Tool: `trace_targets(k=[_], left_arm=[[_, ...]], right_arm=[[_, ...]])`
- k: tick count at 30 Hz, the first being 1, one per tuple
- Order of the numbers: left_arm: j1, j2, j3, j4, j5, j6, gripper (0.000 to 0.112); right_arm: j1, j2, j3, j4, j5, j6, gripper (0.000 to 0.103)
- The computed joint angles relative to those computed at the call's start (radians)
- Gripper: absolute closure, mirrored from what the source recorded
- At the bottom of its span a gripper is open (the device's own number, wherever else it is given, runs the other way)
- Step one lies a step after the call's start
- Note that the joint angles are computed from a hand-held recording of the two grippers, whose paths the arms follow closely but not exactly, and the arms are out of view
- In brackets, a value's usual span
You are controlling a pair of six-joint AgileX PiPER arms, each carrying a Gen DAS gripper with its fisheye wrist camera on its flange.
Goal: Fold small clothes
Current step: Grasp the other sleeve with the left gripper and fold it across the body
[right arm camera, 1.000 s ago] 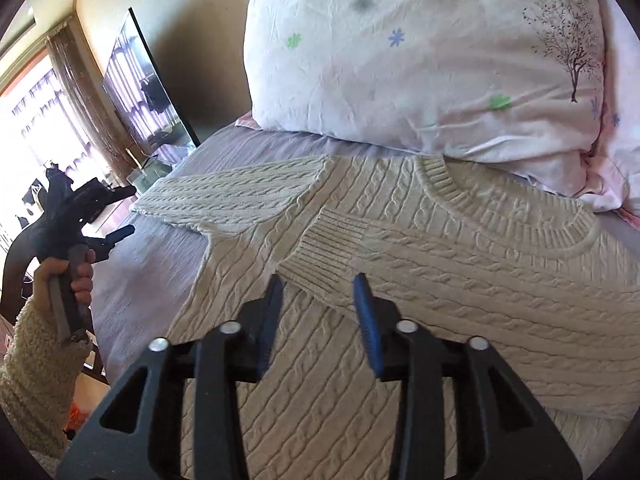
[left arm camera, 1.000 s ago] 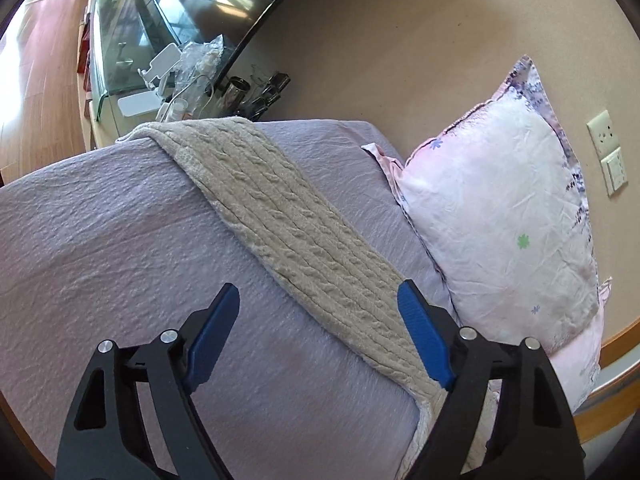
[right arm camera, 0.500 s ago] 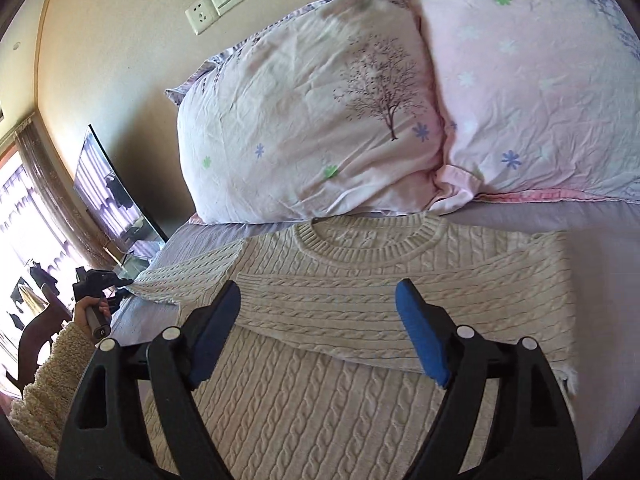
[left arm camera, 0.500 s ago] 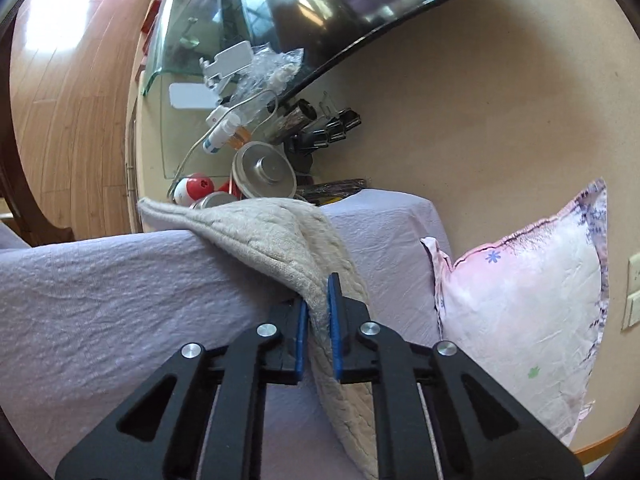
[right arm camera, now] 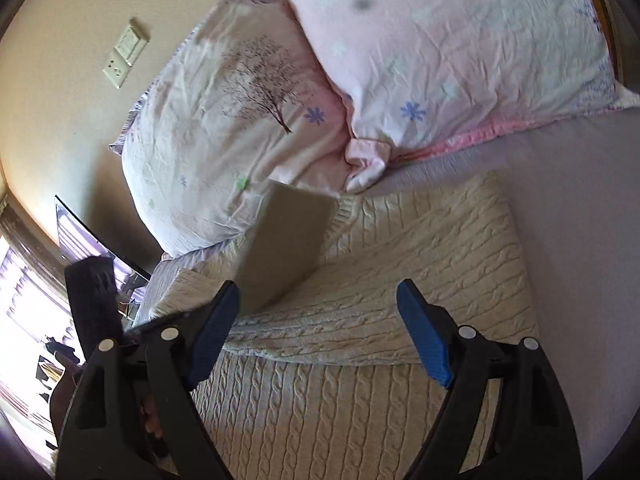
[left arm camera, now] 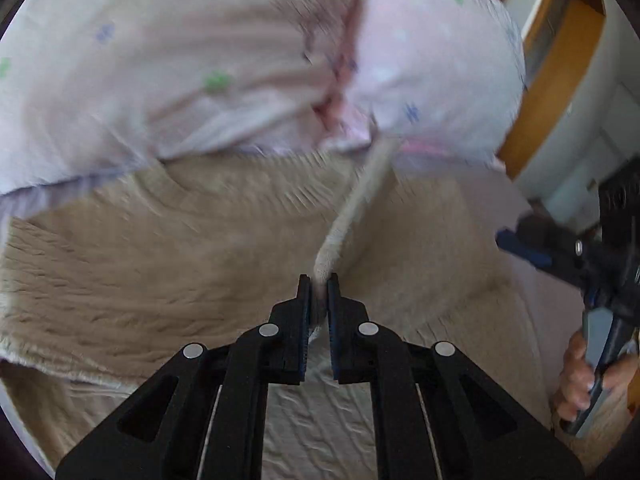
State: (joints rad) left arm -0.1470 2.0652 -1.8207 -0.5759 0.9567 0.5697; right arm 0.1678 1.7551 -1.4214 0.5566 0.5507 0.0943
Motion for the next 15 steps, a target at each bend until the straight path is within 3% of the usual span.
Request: trace_targets(k=[2,4,5,6,9,13,14,15], left_arm=[[-0.003,-0.054,0.099,-0.031,-0.049,0.057,0.104],[0.072,-0.132,0.204,-0.184,-0.047,0.193,0.077],[0.114,-0.174,0.251,-0.238,-0.049,0.22,0.05],[0.167,-0.22,0.312,-0.293,-0.064,0.269,0.042],[0.277,-0.335,0.447,-0.304,-0.12,0.365,0.042],[0.402,-0.389,0.509,-0.22,-0.134,0.36,0.041],[0.433,-0.388,0.515,-0.198,-0.128,0.358,0.041],[0.466,-0.383,0.519,-0.181,-0.111,0.357,0.041]], right_arm=[[-0.038,0.023,-0.001,0.055,0.037,-0.025,0.032],[-0.07,0.045,-0.009,0.083,0.066,-0.032,0.04],[-0.081,0.061,-0.023,0.079,0.086,-0.016,0.045],[-0.092,0.081,-0.036,0.095,0.102,-0.013,0.048],[-0.115,0.151,-0.088,0.177,0.162,-0.032,0.049],[-0.066,0.204,-0.176,-0.006,0.197,0.147,0.055],[-0.047,0.208,-0.188,-0.055,0.194,0.173,0.063],[-0.034,0.213,-0.198,-0.075,0.192,0.161,0.094]])
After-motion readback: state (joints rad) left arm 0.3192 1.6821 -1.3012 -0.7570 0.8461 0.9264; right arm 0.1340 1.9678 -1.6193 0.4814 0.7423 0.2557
